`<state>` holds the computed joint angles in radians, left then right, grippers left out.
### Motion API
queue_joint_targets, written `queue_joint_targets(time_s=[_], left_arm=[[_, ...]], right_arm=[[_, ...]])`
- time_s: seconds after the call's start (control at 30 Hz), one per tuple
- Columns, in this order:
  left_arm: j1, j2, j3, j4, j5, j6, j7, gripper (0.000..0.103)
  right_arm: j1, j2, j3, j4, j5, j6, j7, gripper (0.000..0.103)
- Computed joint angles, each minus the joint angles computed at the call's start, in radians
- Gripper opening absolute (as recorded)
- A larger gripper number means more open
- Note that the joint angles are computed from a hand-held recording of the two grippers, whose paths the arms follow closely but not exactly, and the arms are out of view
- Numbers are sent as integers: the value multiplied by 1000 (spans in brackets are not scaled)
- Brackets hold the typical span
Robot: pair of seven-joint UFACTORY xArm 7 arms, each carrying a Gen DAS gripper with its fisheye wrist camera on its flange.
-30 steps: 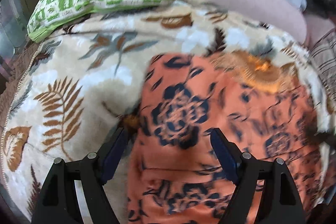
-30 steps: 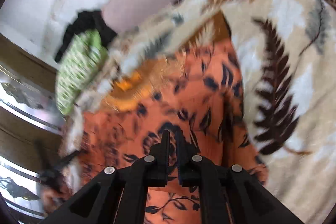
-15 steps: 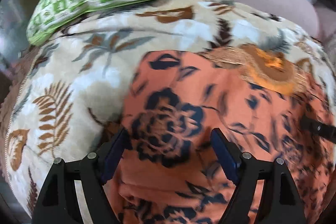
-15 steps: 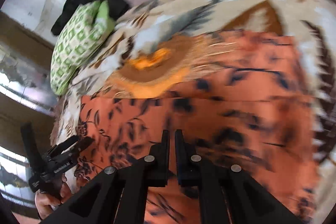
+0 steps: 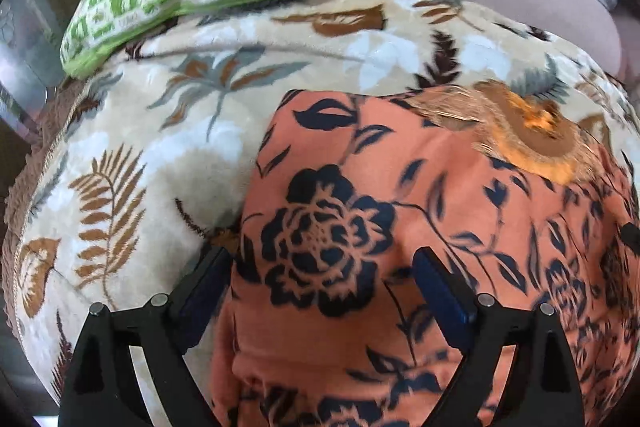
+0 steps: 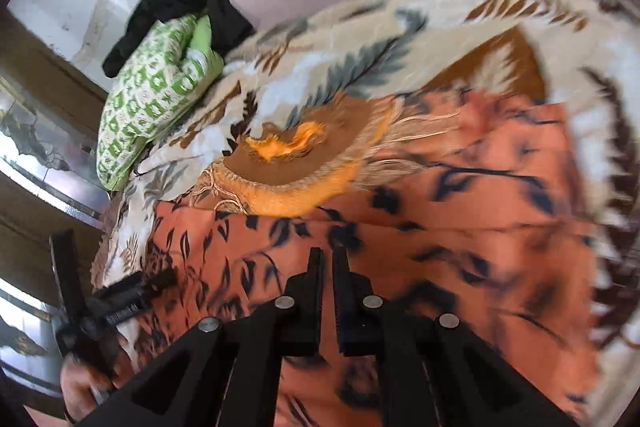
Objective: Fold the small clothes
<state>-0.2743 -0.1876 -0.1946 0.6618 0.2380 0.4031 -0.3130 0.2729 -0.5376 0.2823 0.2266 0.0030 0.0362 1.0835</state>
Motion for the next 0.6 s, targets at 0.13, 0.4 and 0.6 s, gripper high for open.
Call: queue_joint_targets(time_s=[0.13, 0.4, 0.6], left_arm=[[25, -15, -57, -41, 148, 0, -59, 93], [10, -98, -50, -95, 194, 8, -92, 93], [6, -234, -121, -194, 220, -21, -97, 93]], right_arm=[[54, -280, 27, -108, 0, 221, 49, 7], [158, -458, -9, -198, -4, 402, 110, 6], [177, -356, 50, -117, -51, 307, 104, 6]])
